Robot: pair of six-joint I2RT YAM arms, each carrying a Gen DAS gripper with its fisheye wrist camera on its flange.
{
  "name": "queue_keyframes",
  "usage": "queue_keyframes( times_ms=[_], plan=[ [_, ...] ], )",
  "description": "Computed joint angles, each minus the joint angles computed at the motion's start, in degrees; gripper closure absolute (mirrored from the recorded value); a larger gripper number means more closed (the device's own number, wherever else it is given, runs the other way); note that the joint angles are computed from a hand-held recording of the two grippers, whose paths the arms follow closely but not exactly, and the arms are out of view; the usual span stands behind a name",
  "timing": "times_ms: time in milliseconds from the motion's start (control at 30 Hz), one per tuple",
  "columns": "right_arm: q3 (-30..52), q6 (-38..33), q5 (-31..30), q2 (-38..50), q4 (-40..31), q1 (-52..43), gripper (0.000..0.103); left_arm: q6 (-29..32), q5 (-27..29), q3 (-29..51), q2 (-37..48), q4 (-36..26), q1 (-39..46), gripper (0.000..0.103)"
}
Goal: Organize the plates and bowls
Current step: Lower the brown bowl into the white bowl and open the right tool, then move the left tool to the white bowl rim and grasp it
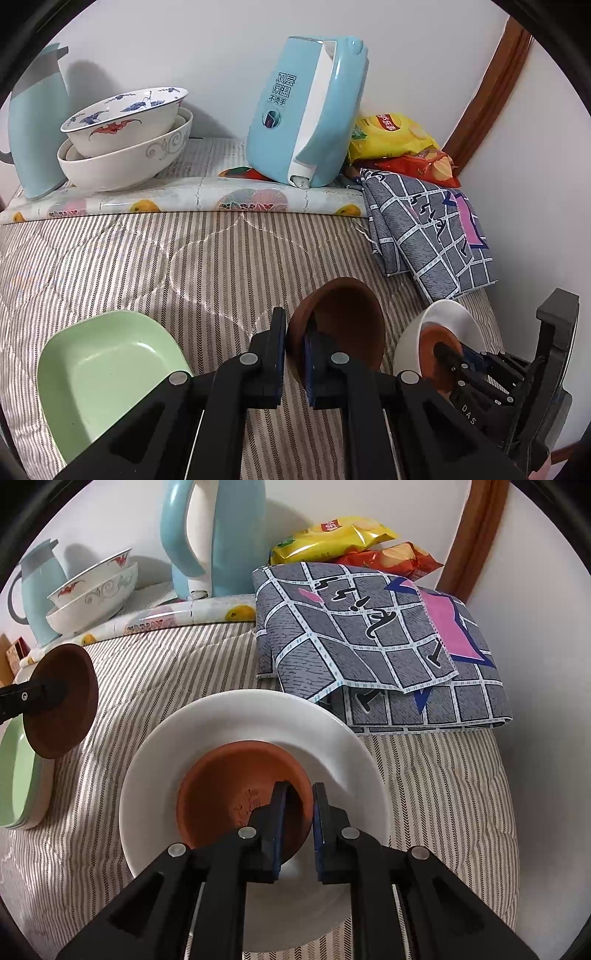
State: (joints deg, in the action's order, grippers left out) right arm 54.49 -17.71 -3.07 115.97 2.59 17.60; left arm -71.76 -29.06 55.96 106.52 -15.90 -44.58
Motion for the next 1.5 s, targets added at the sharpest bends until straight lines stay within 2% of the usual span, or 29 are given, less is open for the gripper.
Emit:
queue_keyframes(
  times_ms=[133,400,600,733,900,1100,1233,1500],
  plan=[
    [0.10,-0.68,0.40,-0.03,-0.62,0.27,0.088,-0.32,0.01,-0.04,0.02,-0.21,-0.13,0.094],
    [-0.12,0.17,-0.27,-0.92,-1.58,0.29,0.074,-0.71,-0.78,0.34,-0.93,-1.73,-1.06,0.094],
    [-4.18,1.07,-8.00,-8.14,-1.28,-3.47,0.069,-0.57,-1.69,2.94,-0.88,-3.64,-2.38,0.094],
    [-8.33,0.69,-10.75,-14.86,-0.22,-7.14,0.057,-0.17,-2.39,6.20,0.31,-4.96,-3.59,0.094],
    [-10.76,-1.11,-13.80,-19.95,-2.12,-13.50,0.057,1.37,-1.31,12.02,4.33,-5.48,-4.83,0.094],
    [-12.15,-4.46,-15.98,-21.47,-2.75,-19.51,0.057,3.42,1.65,19.50,11.04,-5.05,-5.04,0.094],
    [-12.27,-5.32,-17.12,-20.90,-2.61,-22.08,0.057,4.32,3.37,24.27,15.11,-6.43,-4.60,0.094],
    [-10.39,-5.15,-19.25,-16.83,-1.92,-24.66,0.057,4.93,5.42,28.45,19.53,-7.88,-3.64,0.094]
  ],
)
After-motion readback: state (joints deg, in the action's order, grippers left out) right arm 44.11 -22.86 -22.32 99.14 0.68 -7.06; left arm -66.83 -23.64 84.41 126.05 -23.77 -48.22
